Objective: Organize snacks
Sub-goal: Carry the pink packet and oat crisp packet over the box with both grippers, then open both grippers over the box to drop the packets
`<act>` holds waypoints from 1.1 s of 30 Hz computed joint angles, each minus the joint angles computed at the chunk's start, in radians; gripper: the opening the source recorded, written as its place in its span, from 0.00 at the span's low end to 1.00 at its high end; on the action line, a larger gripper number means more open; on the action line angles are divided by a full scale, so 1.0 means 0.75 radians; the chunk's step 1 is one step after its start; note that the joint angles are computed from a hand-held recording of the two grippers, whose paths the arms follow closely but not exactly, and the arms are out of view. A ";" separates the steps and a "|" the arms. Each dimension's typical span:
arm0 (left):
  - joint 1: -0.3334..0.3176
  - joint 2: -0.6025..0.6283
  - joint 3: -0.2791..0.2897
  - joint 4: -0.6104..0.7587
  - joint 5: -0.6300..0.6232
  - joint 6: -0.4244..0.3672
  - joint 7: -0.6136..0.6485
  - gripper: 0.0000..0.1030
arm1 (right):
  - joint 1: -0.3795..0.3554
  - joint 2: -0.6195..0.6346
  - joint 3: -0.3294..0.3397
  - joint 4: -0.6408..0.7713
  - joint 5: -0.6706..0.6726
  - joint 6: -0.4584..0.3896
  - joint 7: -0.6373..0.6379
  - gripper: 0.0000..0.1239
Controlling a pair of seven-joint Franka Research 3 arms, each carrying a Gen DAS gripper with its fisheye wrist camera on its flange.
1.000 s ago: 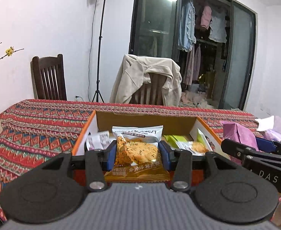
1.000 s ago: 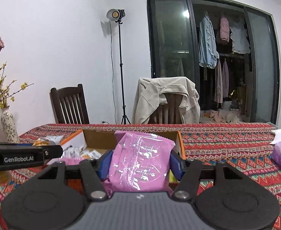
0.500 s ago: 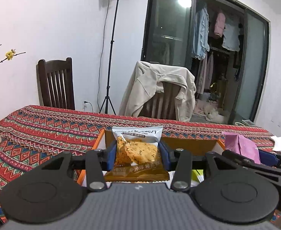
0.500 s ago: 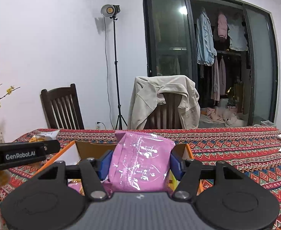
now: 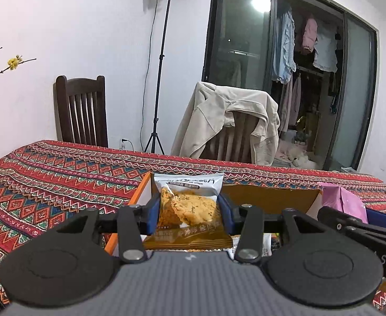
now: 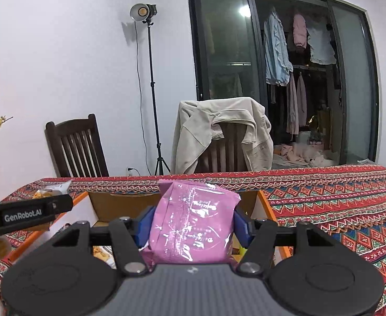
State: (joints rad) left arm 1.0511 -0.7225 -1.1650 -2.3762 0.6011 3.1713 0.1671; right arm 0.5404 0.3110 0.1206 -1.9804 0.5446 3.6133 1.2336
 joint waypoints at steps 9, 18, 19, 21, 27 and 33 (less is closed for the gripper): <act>-0.005 -0.045 -0.004 -0.027 -0.009 0.013 -0.009 0.59 | -0.026 0.012 0.013 -0.012 -0.066 -0.003 0.035 0.50; 0.008 -0.187 0.011 -0.082 -0.082 0.060 -0.094 1.00 | -0.041 0.002 0.027 -0.049 -0.096 0.072 0.105 0.83; 0.008 -0.193 0.010 -0.082 -0.086 0.056 -0.094 1.00 | -0.041 0.003 0.027 -0.049 -0.097 0.071 0.106 0.83; 0.003 -0.197 0.013 -0.084 -0.087 0.051 -0.090 1.00 | -0.041 0.003 0.027 -0.053 -0.098 0.073 0.106 0.83; -0.007 -0.200 0.024 -0.088 -0.092 0.059 -0.082 1.00 | -0.059 -0.015 0.038 -0.070 -0.129 0.078 0.134 0.83; -0.091 -0.196 0.100 -0.104 -0.093 0.045 -0.060 1.00 | -0.054 -0.082 0.039 -0.119 -0.139 0.076 0.124 0.83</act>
